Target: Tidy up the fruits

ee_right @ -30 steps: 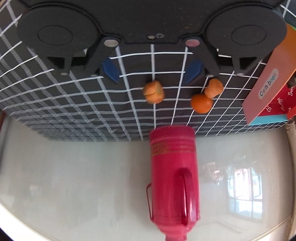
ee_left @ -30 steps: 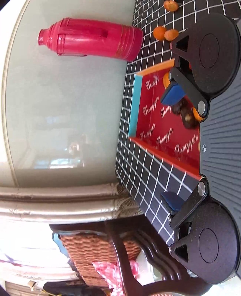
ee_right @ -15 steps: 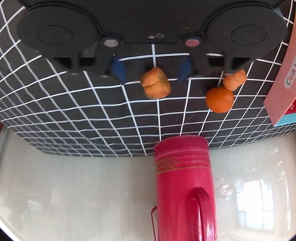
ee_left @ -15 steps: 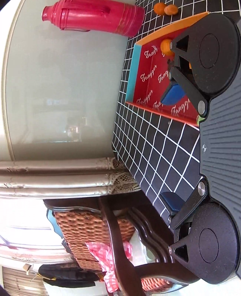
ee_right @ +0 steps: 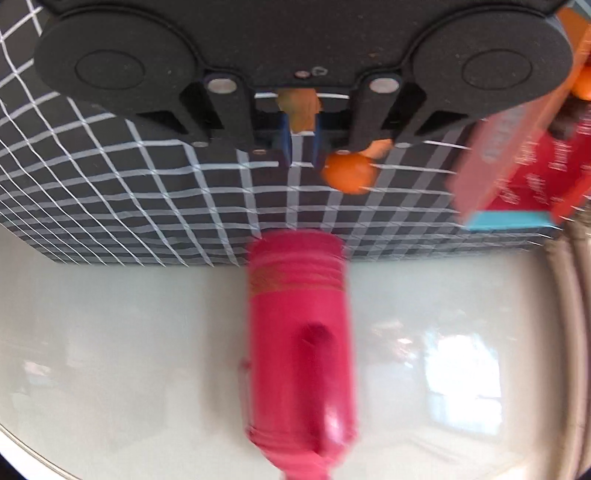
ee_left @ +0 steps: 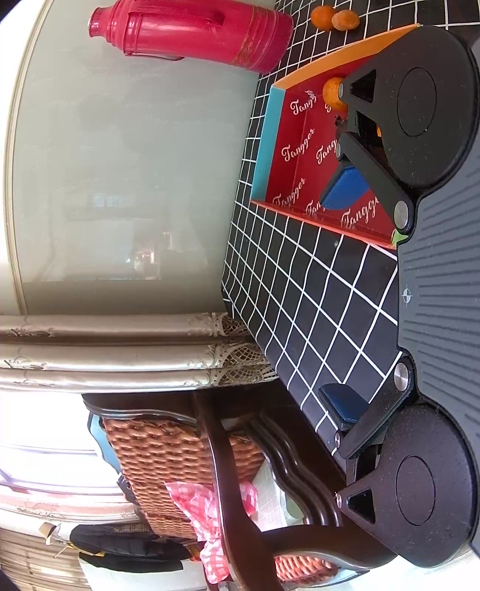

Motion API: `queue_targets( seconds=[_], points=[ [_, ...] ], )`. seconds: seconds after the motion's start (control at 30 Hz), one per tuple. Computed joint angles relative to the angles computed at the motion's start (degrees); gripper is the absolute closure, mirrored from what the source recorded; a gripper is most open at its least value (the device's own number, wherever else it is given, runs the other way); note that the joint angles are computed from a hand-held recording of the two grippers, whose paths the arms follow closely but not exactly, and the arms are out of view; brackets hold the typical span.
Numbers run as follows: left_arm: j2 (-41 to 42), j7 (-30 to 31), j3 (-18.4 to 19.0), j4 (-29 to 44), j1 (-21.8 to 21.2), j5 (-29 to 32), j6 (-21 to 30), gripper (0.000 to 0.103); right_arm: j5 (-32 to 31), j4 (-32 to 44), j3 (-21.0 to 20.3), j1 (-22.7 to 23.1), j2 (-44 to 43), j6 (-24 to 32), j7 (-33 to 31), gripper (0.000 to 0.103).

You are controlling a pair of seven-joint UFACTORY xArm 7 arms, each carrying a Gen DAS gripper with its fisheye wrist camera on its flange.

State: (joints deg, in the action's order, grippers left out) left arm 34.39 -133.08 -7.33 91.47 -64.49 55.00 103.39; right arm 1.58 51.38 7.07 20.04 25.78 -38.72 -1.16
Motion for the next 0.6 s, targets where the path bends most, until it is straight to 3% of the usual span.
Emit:
queue_targets(
  seconds=[0.13, 0.23, 0.6],
  points=[
    [-0.2, -0.2, -0.1, -0.3, 0.1, -0.4, -0.1, 0.003, -3.5, -2.4, 1.0, 0.8, -1.3, -3.7, -1.8, 0.099],
    [-0.1, -0.3, -0.1, -0.2, 0.1, -0.6, 0.1, 0.003, -1.9, -3.0, 0.6, 1.8, -1.3, -3.6, -3.5, 0.084],
    [0.2, 0.9, 0.3, 0.5, -0.2, 1.3, -1.1, 0.000, -13.3, -0.8, 3.8, -9.6, -1.1, 8.4, 10.2, 0.076]
  ],
)
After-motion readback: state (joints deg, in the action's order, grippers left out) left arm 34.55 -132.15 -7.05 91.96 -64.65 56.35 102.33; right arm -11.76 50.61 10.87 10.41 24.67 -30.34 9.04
